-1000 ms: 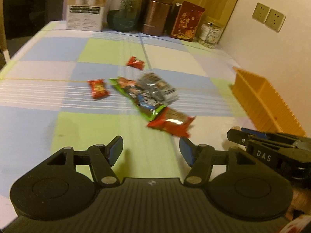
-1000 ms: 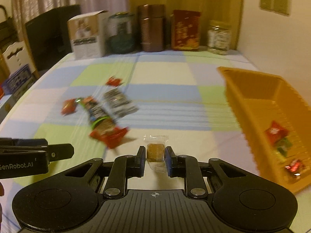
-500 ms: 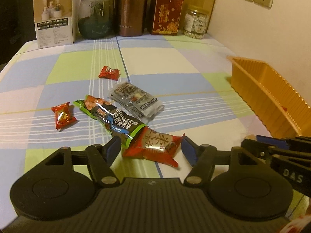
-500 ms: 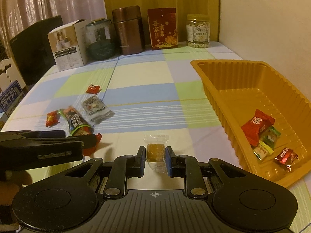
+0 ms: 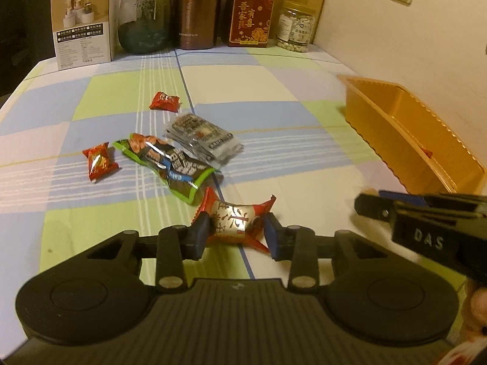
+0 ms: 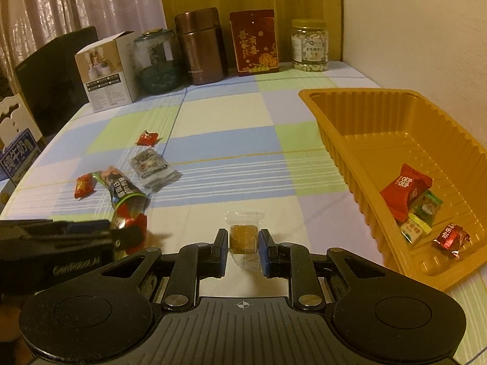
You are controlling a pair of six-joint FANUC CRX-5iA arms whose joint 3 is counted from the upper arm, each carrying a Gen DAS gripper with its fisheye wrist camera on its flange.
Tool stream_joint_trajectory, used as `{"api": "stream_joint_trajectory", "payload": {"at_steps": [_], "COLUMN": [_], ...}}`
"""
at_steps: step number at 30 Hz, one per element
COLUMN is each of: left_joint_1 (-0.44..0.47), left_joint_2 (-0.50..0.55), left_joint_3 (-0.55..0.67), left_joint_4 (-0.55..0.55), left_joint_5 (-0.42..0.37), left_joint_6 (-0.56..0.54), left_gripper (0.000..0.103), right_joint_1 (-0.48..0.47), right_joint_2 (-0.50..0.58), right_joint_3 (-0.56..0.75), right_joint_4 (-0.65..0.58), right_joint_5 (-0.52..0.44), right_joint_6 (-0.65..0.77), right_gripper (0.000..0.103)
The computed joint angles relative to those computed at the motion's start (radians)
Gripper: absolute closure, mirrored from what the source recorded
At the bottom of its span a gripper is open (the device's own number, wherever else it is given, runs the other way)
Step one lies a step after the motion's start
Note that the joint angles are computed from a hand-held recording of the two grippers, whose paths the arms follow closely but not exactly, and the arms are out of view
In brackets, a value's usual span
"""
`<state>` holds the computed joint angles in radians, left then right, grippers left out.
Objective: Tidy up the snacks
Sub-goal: 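Grasp the red twisted candy with the left tool while the right grasps the brown cake packet, then carry both held snacks over the orange tray and open both tools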
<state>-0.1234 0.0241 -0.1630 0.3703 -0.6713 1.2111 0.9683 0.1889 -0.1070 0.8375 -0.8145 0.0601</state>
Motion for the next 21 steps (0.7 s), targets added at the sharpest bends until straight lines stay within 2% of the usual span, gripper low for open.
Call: {"api": "stream_joint_trajectory", "payload": {"at_steps": [13,21], "left_joint_1": [0.004,-0.008], "left_joint_2": [-0.098,-0.143], "left_joint_3": [-0.047,-0.04], "left_joint_4": [-0.027,-0.043], "left_joint_5": [-0.02,-0.045], "left_joint_6": [0.04,0.08], "left_gripper": [0.072,0.072], "right_joint_1": [0.027,0.053], "right_joint_2": [-0.036,-0.084], "right_joint_3": [-0.03,-0.05], "right_joint_4": [0.025,0.042], "right_joint_5": [0.0,-0.037], "right_joint_6": [-0.034,-0.058], "right_gripper": [0.081,0.081]}}
